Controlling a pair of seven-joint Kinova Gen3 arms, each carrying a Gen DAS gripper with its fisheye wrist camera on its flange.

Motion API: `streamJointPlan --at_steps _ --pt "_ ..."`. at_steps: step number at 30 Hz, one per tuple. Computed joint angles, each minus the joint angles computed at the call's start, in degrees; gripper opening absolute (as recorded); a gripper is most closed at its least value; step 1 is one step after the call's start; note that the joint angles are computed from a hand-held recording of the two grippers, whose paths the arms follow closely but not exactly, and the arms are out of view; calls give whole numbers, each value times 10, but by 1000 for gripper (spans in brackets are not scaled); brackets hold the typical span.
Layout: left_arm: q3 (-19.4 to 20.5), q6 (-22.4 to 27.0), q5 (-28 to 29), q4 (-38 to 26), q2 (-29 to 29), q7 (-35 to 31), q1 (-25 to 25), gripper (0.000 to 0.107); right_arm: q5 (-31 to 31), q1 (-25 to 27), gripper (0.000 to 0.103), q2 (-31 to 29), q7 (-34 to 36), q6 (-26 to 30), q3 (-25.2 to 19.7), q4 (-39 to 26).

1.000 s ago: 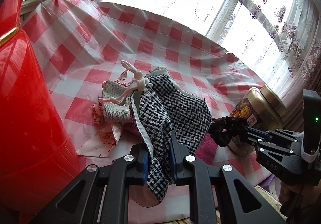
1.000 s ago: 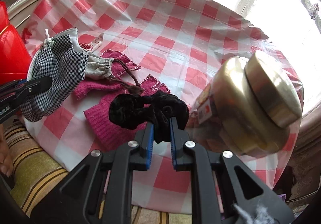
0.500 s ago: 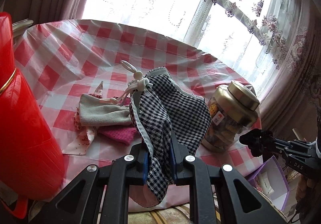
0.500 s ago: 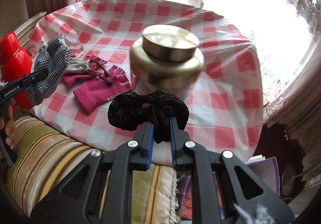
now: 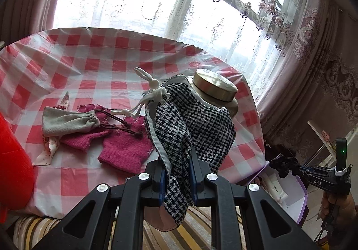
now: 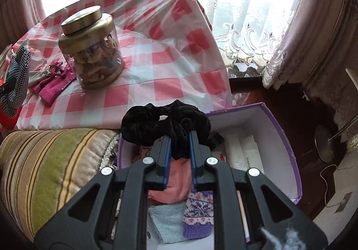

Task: Organize soft objects
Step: 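Carry black pouch into box with right gripper while left gripper carries houndstooth bag over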

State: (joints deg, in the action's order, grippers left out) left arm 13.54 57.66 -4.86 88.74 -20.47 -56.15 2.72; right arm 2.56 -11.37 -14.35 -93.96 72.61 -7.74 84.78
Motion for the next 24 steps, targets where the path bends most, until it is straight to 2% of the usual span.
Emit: streamJointPlan --at_steps 10,16,17,19,21,24 --pt "69 26 -42 -65 63 29 39 18 -83 17 18 -32 85 21 75 56" --pt "86 38 -79 -106 105 44 91 18 -137 19 20 -40 158 54 109 93" --pt "92 43 -89 -117 116 49 100 18 -150 21 22 -36 176 66 116 98" --pt "93 50 -97 -133 132 46 120 18 -171 22 38 -19 202 98 135 103" --pt "95 57 -104 -152 150 40 142 18 -159 44 57 -22 201 99 125 112" --pt "91 65 -108 -181 178 28 173 18 -158 62 60 -33 217 96 134 117"
